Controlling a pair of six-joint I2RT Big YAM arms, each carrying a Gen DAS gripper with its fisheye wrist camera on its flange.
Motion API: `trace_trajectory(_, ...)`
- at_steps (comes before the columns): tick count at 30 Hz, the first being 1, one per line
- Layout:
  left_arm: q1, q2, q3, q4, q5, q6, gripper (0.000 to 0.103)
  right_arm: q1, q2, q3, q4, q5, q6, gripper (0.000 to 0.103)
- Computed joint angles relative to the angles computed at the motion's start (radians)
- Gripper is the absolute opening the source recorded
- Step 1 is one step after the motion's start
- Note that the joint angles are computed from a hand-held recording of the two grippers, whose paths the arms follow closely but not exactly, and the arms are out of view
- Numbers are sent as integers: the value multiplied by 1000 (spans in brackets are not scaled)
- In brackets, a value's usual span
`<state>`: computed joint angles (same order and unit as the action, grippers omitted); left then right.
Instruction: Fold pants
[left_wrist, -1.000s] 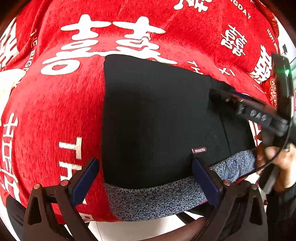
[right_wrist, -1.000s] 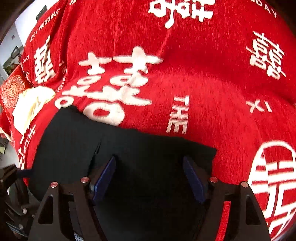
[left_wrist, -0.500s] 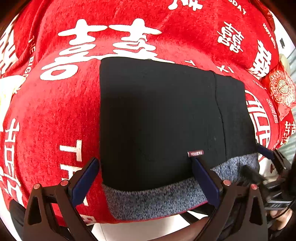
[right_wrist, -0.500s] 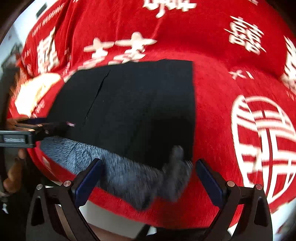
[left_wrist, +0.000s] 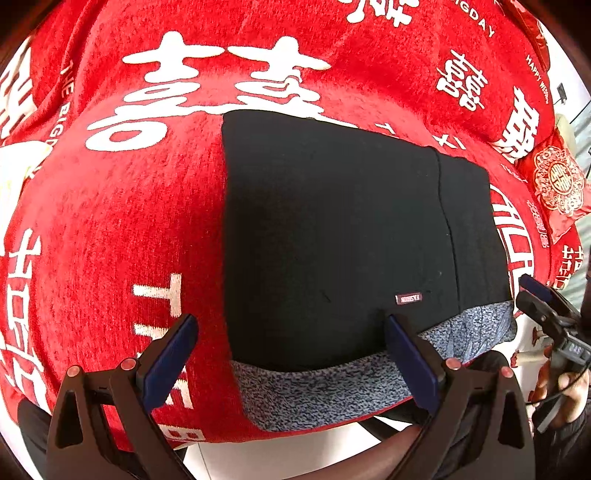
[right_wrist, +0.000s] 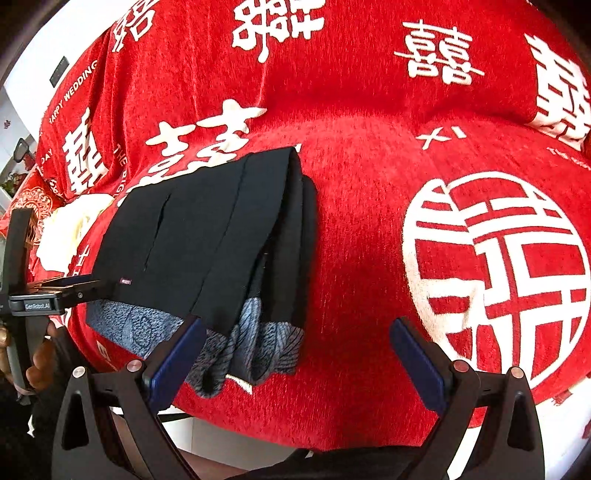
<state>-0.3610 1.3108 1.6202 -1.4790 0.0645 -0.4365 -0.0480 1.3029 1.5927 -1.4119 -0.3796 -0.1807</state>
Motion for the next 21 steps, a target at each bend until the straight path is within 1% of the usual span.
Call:
trace_trajectory(3,10,5,-8,10,29,0,102,-12,21,3,-14,-43,3,101)
trace_trajectory(9,-9,37,16,18,26,9,102,-15,90,29,-37,-132,34,101)
trace_trajectory(13,-13,58,28,29,30,20,103,8,135,43,-59,-188,24,101)
trace_trajectory(14,-11,65,37,18,38,14,103,12,143,44,-56,-205,29,101)
trace_trajectory(16,-10,68,35,29,40,13,103,18,164,45,-52,-256,54,101)
trace_trajectory(17,-11,69,33,36,40,13,103,26,166,42,-39,-281,67,103)
trace_trajectory(18,-11,68,30,44,38,13,103,45,167,43,-32,-292,71,103)
trace_trajectory(19,-12,65,22,57,34,12,103,66,167,49,-28,-257,68,103)
trace_trajectory(20,-12,64,17,65,32,13,103,89,168,55,-29,-208,46,103)
trace_trajectory(21,-11,60,10,74,34,18,103,98,168,57,-30,-188,28,103)
